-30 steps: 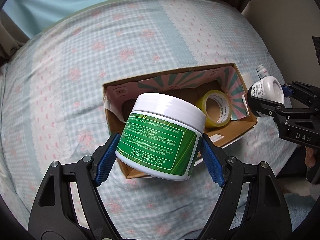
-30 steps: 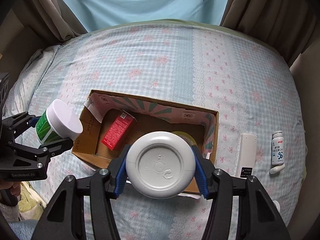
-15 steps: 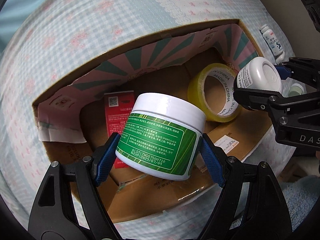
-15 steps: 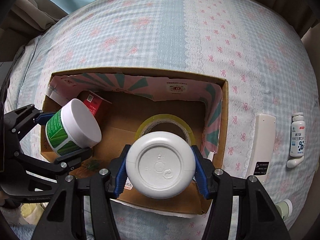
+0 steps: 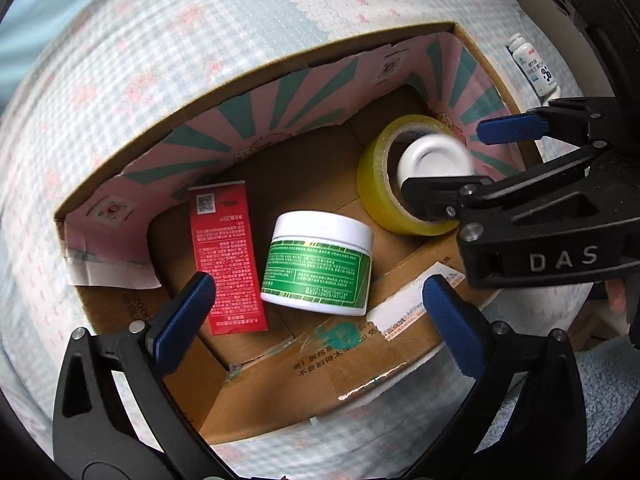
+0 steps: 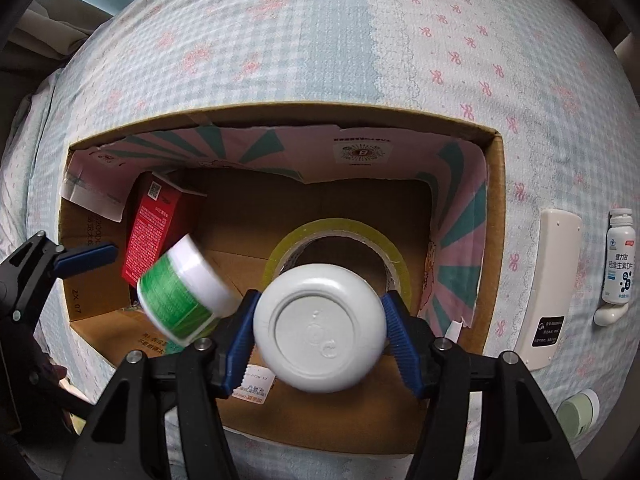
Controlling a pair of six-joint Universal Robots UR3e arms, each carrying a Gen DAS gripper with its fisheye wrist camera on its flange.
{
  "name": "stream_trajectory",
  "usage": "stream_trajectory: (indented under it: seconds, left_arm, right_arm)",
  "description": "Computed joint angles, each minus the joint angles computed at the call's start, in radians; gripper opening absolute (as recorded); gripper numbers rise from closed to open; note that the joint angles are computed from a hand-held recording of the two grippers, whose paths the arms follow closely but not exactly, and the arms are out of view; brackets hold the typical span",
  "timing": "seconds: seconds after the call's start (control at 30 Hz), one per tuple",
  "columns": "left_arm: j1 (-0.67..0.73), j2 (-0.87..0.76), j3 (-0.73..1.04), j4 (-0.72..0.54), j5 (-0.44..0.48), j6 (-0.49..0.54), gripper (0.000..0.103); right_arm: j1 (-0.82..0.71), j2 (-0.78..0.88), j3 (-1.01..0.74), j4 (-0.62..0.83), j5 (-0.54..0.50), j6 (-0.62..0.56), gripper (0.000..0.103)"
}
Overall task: Organize rigid objects
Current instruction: 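Place the jar in the box with the left tool while the right tool drops the cap in, then lift both open tools up and away from the cardboard box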
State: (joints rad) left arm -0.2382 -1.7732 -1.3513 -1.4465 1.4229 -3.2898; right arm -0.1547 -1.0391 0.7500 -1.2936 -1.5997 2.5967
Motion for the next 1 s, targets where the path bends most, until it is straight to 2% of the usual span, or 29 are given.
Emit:
stream_trajectory:
  seconds: [0.03,0.1,0.27,0.4,0.57,0.7,0.87,1.0]
  left_arm:
    - [-0.004,0.007,0.000,-0.001,0.003,-0.007,0.103]
    - [-0.010,0.021,-0.004,-0.005,0.010,-0.028,0.103]
    - [-0.008,0.075,-0.030,-0.009,0.020,-0.064,0.103]
    - [-0.001,0.088,0.007,-0.055,0.039,-0.085,0.103]
    - [0.028,0.203,-0.011,-0.120,0.077,-0.085,0.103]
    - [0.015,0.253,0.054,-0.220,0.140,-0.107,0.103]
    - [-0.016,0.316,0.149,-0.314,0.189,-0.191,0.103]
    - [-0.045,0.342,0.239,-0.384,0.194,-0.268,0.103]
  right_arm:
    - [-0.010,-0.009,0.001,-0.001,0.018,0.006,0.103]
    - [-0.028,-0.020,-0.011,0.016,0.051,0.006,0.103]
    - [-0.039,-0.066,0.024,0.010,0.049,-0.016,0.103]
    - [-0.057,-0.110,0.049,0.034,0.081,-0.027,0.103]
    - [-0.041,-0.155,0.048,0.040,0.086,-0.044,0.103]
    - [-0.026,-0.129,-0.129,0.172,0.103,-0.089,0.103]
    - [-0.038,-0.217,-0.158,0.198,0.144,-0.139,0.103]
    - [-0.099,-0.316,-0.162,0.227,0.174,-0.171,0.103]
